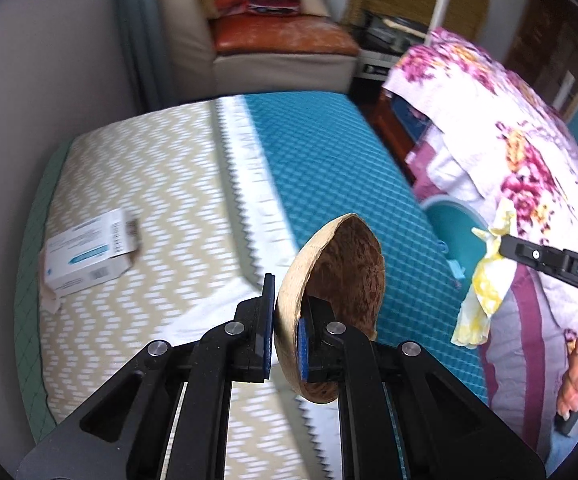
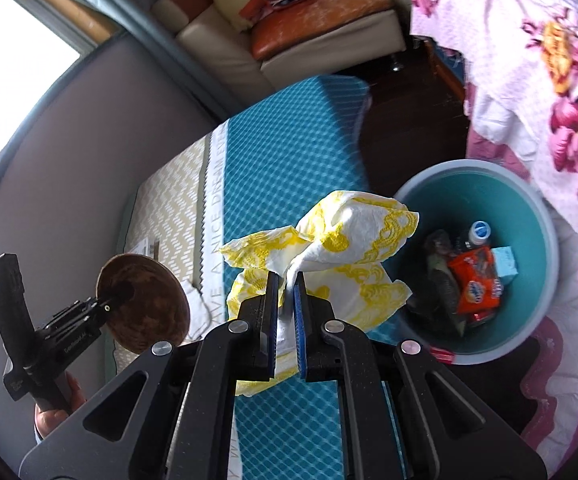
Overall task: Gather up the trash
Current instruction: 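Grasp the yellow-printed napkin with the right tool while the left tool grasps the brown bowl, then carry the bowl and napkin over the teal bin and open both tools to drop them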
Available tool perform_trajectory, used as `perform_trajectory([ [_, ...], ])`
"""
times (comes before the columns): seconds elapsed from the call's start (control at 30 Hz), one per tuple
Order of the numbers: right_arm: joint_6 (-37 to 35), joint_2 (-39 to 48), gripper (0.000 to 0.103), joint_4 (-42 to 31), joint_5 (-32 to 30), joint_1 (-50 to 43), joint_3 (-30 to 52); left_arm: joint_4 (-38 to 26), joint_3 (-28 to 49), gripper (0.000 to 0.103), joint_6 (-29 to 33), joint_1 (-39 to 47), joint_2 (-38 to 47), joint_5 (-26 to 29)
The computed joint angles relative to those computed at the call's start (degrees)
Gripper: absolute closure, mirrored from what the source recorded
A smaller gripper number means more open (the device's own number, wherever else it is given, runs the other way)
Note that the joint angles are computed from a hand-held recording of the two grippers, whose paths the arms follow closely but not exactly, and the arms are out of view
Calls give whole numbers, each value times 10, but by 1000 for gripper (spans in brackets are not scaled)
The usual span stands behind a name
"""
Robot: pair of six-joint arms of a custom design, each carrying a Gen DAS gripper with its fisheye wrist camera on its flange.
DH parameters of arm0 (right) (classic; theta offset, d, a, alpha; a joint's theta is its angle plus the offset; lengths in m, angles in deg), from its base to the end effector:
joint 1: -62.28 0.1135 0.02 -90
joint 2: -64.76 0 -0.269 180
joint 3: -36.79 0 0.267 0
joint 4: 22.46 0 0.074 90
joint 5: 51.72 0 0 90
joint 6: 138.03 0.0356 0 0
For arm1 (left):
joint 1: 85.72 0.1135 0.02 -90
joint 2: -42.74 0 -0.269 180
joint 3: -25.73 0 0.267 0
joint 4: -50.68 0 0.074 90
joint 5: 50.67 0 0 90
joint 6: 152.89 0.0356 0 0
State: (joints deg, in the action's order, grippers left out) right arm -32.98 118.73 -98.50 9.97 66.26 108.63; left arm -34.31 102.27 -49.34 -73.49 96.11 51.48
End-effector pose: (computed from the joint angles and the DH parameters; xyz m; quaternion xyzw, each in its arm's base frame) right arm 0.1699 0.0287 0.3235 0.0232 0.9346 0.2759 0.2234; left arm 0.1544 0.0258 0.3385 0.0369 0.9641 -0.0461 0.2589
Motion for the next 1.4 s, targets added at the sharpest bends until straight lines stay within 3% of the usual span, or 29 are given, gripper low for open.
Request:
perform_trajectory([
  [0.27, -179, 14, 96, -86, -97, -230, 0, 36, -12, 93, -178, -282, 26, -113],
  [0.53, -331, 81, 96, -138, -135, -403, 16, 82, 8, 93, -277, -437, 126, -151],
  [1.17, -408, 191, 96, -112, -111, -497, 29, 171, 40, 92, -319, -534, 324, -141],
  [1.4, -398, 187, 96, -91, -96, -480, 8, 196, 18, 82, -317, -543, 349, -137],
])
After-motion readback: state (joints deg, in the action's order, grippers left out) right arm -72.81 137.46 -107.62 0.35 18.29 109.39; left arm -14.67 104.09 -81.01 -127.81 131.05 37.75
